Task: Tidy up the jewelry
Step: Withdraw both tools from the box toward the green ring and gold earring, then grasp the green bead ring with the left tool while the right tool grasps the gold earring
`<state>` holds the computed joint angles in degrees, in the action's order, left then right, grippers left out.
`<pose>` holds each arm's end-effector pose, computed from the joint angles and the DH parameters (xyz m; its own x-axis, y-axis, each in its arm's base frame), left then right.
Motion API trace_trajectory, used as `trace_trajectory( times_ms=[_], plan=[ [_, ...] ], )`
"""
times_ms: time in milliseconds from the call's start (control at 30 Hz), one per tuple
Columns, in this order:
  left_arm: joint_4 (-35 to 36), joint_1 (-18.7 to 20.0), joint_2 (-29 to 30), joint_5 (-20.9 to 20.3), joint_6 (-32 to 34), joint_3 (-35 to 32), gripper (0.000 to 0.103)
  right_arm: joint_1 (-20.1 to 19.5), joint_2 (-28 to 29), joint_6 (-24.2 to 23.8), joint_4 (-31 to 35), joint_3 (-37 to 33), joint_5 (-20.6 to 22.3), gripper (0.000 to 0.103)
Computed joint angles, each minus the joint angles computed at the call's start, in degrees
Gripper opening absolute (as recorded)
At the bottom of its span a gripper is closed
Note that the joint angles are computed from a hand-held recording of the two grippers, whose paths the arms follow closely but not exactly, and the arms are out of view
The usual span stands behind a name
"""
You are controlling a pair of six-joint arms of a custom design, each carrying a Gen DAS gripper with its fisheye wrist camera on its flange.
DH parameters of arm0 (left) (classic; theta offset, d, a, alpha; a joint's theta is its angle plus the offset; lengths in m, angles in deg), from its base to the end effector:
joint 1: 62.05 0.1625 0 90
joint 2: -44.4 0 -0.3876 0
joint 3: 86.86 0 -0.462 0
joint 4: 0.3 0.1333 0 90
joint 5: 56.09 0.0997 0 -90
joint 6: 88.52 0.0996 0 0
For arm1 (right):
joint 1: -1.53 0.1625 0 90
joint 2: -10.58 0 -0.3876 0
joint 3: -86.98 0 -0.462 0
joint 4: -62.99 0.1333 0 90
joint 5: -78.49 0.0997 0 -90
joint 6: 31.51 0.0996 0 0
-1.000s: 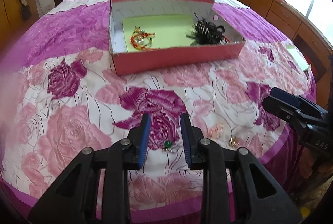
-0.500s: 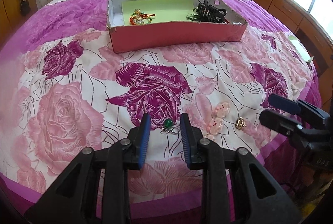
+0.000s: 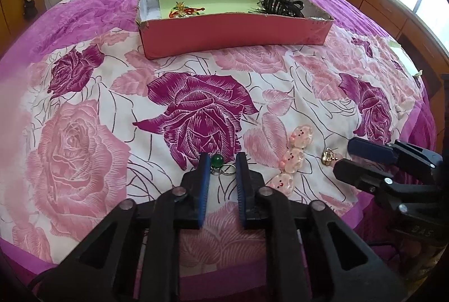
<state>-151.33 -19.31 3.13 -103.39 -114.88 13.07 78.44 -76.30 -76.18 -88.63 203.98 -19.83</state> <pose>-0.3295 -0.5780 -0.0454 -0.7912 0.1655 -0.5888 0.4269 0.8388 -0.3379 -0.0104 -0.5697 0.2858 -0.8090 -0.3721 0.4551 -0.5282 0.7999 -0.2848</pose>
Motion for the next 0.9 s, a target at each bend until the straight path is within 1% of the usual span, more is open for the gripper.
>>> trace_trajectory(
  times_ms=[233, 300, 367, 433, 533, 900],
  plan=[
    [-0.66, 0.04, 0.31, -0.01, 0.73, 0.0, 0.01, 0.45, 1.42, 1.28, -0.19, -0.35, -1.37, 0.037],
    [-0.77, 0.07, 0.4, -0.02, 0.82, -0.03, 0.009, 0.71, 2.03, 1.43, -0.39, -0.53, -1.92, 0.032],
    [-0.78, 0.05, 0.39, 0.0, 0.81, -0.02, 0.009, 0.93, 2.75, 1.42, -0.81, -0.68, -2.8, 0.022],
    [-0.73, 0.04, 0.38, 0.01, 0.77, -0.03, 0.009, 0.94, 3.14, 1.58, -1.32, -0.77, -3.35, 0.016],
    [-0.65, 0.0, 0.41, 0.12, 0.75, -0.07, 0.009, 0.63, 2.99, 2.26, -0.68, -0.94, -2.56, 0.016],
    [-2.06, -1.04, -0.57, 1.11, 0.26, 1.08, 0.009, -0.05, 0.8, 2.37, -0.21, -0.11, -0.38, 0.016]
  ],
)
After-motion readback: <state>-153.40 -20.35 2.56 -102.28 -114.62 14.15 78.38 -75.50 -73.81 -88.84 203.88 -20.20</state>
